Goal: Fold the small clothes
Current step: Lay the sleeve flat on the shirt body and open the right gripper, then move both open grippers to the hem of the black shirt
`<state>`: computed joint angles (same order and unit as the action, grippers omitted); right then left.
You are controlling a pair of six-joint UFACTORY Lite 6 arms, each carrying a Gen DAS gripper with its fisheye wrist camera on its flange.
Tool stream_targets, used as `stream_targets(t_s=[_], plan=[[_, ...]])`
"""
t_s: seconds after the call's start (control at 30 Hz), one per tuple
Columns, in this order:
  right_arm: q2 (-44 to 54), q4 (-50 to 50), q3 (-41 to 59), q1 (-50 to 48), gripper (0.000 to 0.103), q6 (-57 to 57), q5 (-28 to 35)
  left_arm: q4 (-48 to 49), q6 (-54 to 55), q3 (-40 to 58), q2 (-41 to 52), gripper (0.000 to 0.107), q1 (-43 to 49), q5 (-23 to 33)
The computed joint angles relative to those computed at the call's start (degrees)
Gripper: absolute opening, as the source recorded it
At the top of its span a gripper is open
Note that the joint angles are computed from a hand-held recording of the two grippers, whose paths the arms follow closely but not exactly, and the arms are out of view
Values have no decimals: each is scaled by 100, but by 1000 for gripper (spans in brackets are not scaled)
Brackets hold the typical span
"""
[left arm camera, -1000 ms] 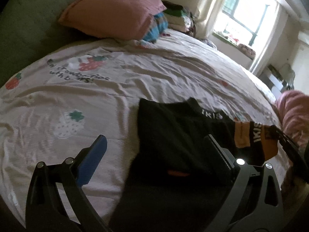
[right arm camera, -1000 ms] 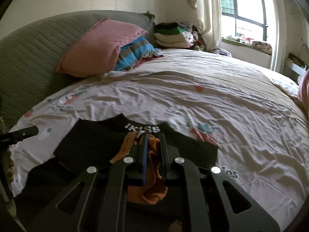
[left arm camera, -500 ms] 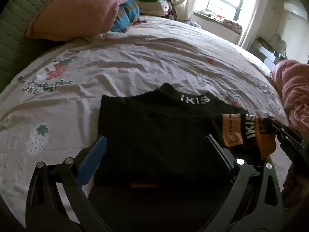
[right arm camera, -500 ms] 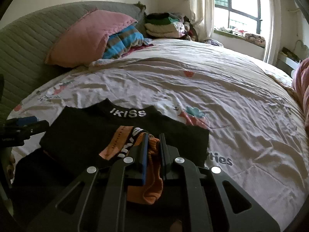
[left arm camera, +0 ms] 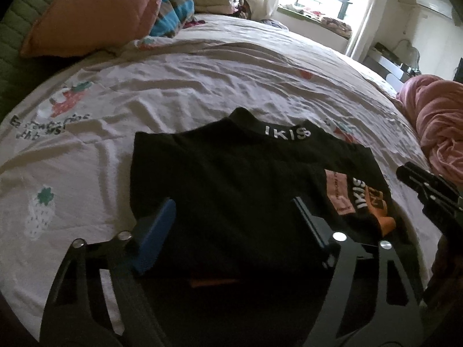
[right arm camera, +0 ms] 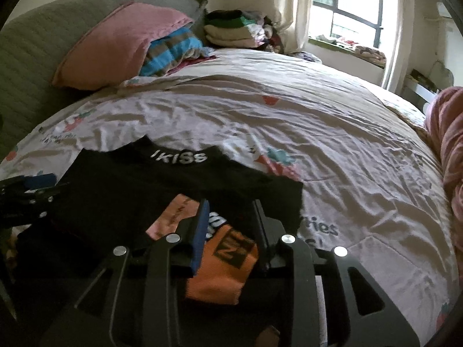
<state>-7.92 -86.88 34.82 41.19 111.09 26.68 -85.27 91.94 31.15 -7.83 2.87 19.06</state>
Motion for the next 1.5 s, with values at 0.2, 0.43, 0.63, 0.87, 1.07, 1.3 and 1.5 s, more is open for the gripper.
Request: stream_targets(t_s=[0.2,0.43,0.63,0.87,1.07,1.3,1.5], plan=[[619,305,548,308,34,-170,-397,214,91,127,344,59,271,470],[1738,807,1343,420,37,-509,-753,11,494,213,1058,58,256,229],[2244,1963,1457,212,42,-1415,-846,-283,1069,148,1155,58,276,210],[2222,1446,1297,345,43,-573,-696,-145,912,254,1304,58,419,441],[1975,1613,1247,532,60,-518,-429,-208,999,37,1010,58,477,471],[1349,1471,951,741,78,-243,-180,240,477,-181,362,65,600,608],[658,1294,625,999,91,-62,105,609,-1,-457,-333,69,789,620]])
